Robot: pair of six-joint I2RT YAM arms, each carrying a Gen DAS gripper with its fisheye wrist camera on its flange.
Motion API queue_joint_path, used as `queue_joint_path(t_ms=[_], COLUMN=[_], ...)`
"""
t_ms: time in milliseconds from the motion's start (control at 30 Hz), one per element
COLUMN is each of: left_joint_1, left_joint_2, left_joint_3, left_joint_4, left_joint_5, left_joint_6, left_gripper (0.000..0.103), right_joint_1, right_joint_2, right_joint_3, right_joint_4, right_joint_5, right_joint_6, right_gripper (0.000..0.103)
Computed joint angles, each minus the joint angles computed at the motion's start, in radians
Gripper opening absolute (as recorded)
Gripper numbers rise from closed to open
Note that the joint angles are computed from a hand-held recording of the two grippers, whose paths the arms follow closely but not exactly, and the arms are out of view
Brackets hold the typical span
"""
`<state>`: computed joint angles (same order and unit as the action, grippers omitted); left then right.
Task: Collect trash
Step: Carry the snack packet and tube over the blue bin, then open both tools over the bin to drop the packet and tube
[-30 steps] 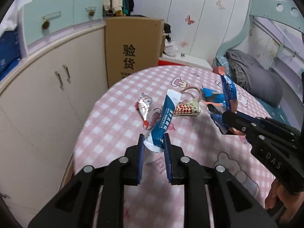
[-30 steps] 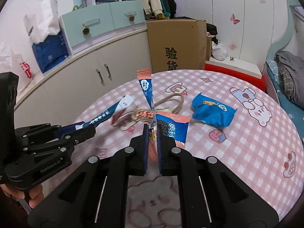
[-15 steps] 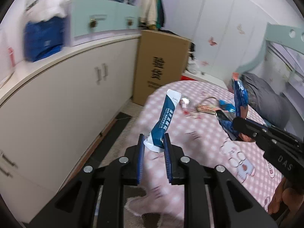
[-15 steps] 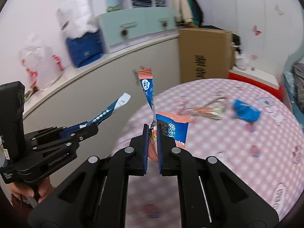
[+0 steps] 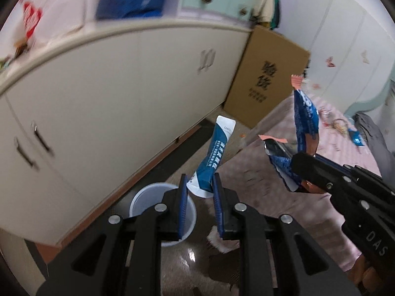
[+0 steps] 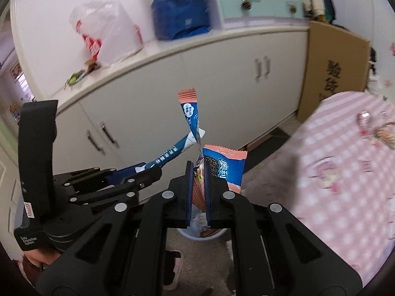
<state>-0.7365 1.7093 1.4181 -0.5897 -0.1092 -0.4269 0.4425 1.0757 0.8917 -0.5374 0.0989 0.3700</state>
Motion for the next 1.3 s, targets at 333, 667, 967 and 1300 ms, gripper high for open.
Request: queue_joint_path(t_ms=[333, 667, 967, 1300], left_joint_1=[0.118, 0.145, 0.146, 0.202], left_joint_2=[0.123, 0.283, 0.3, 0.291], left_joint_3=[-0.034, 0.037, 0.028, -0.003], left_joint_4=[0.026, 0.042, 0.053, 0.056], left_joint_5=[0.084, 0.092, 0.069, 0.02], left_joint_6=[0.047, 0.078, 0.027, -0.023], left_gripper=[0.02, 0.06, 0.062, 0.066], right_joint_1=[0.023, -0.036, -0.052, -0.023], right_joint_2=[0.291, 0.428, 0.484, 0.587], right_joint_3=[-0.023, -0.034, -0.028, 0.02], right_joint_4=[0.219, 0.317, 0.348, 0.38], right_joint_5=[-0.046, -0.095, -0.143, -0.186], right_joint_6=[0.052, 0.081, 0.09, 0.121], right_gripper=[0.009, 0.009, 0.009, 0.009])
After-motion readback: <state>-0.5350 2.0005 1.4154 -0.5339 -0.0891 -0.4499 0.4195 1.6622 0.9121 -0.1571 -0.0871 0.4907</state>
